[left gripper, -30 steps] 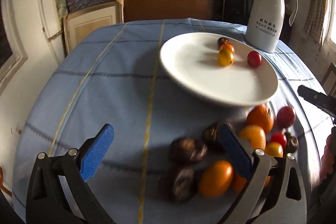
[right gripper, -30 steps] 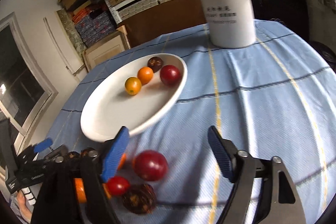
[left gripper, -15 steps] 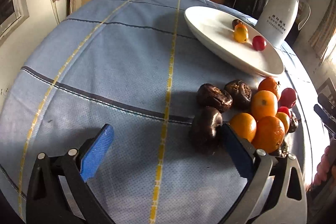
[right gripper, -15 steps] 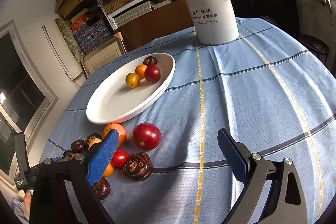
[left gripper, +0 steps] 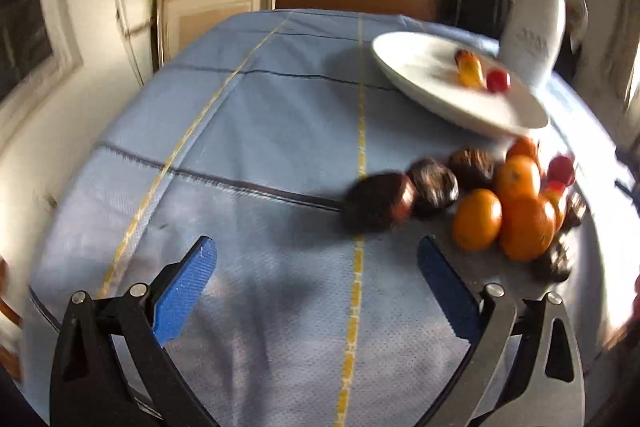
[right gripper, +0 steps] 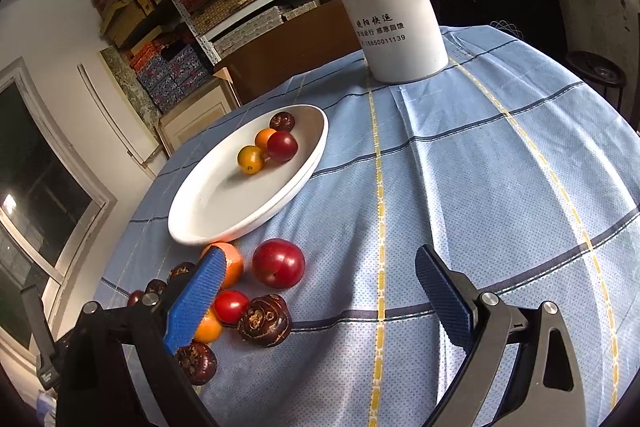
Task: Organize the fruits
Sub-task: 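Grasp a dark water chestnut with the left tool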
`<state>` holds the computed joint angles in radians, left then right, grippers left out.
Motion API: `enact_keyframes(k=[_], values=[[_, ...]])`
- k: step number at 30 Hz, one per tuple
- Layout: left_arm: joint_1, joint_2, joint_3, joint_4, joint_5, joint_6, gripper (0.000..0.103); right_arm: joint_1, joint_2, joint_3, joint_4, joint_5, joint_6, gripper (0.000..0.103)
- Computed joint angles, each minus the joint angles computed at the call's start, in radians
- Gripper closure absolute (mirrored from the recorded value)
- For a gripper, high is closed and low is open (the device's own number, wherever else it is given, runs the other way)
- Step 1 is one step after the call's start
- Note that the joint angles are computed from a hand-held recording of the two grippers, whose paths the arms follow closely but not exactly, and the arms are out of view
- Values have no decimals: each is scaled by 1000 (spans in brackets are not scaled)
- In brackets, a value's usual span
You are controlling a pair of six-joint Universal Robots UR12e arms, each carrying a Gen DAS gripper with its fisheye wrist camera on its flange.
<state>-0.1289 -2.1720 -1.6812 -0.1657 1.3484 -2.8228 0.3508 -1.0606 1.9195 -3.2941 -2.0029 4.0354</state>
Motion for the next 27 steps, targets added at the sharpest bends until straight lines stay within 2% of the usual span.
enact_keyframes(k=[4,7,13,20,21,23,26,27], values=[[-34,-11,5,19,69,95,4,2,2,-4,15,0,-2,7],[-45,-26,23,27,92,121,4,2,3,-7,25,3,-10,7],[-34,-41,62,-29,24,114,4,3,4,-11,33,4,-20,7],[-26,-50,82,-48,-50,118,6,2,4,-20,62,22,-46,7],[-25,-51,85,-54,-63,126,8,1,5,-22,66,25,-50,7],[-23,-53,93,-82,-89,137,27,1,6,-24,75,28,-52,7],[-8,-53,104,-145,-173,140,44,0,6,-24,77,30,-50,7],[-6,-52,104,-153,-184,139,46,0,6,-24,76,30,-48,7]])
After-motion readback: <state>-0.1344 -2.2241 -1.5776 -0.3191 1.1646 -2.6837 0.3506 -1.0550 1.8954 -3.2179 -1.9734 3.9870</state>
